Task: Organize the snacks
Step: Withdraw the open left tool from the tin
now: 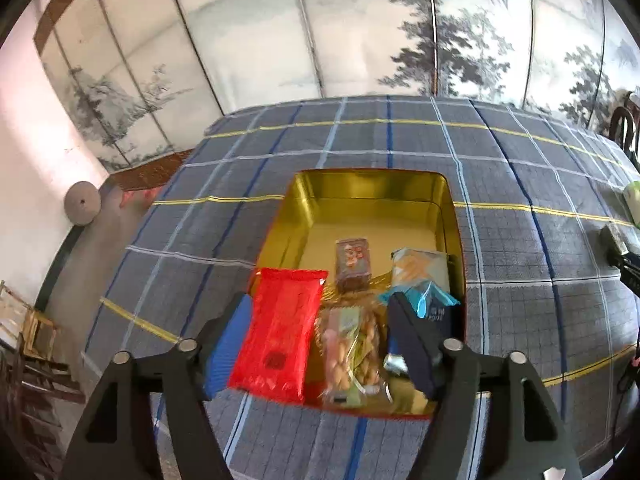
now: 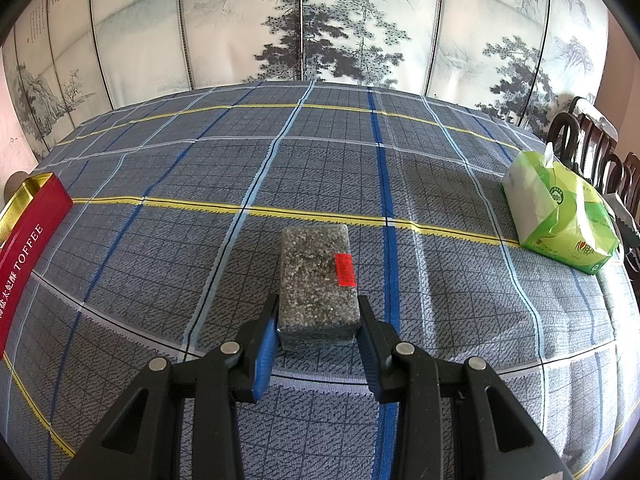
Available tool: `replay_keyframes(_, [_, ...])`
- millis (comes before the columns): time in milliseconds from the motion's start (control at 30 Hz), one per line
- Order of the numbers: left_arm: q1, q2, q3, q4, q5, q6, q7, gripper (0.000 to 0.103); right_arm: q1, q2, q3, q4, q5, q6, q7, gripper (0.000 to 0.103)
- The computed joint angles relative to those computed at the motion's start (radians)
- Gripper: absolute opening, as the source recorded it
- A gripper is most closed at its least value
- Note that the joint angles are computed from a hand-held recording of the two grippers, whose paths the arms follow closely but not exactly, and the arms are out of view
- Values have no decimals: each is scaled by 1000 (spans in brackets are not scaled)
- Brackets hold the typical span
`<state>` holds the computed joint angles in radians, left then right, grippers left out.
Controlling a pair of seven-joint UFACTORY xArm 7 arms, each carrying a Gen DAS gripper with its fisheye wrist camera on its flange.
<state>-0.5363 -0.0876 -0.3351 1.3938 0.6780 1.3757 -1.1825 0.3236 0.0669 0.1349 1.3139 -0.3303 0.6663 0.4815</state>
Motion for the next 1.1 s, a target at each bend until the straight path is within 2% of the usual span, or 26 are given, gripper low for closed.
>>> replay_keyframes(300, [-23,-46,-41,-35,6,61,-67,77,1,0,0,1,-2,1,1,36])
replay_keyframes(467, [-24,-64,-52,-54,-9,55,-77,77,5,10,0,26,-13,35,26,36])
replay_keyframes(600, [-22,-76,-58,-71,-25,44,-88,84,10,18,-2,46,-18,68,44,36])
replay_keyframes(833, [-5,-106,-64,-108,-60,21,-109,84,32,28,2,79,-47,134,109,35])
replay_keyframes(1100, [16,-146,-72,-154,-89,7,-127,85,56,6,27,80,-9,140,111,35])
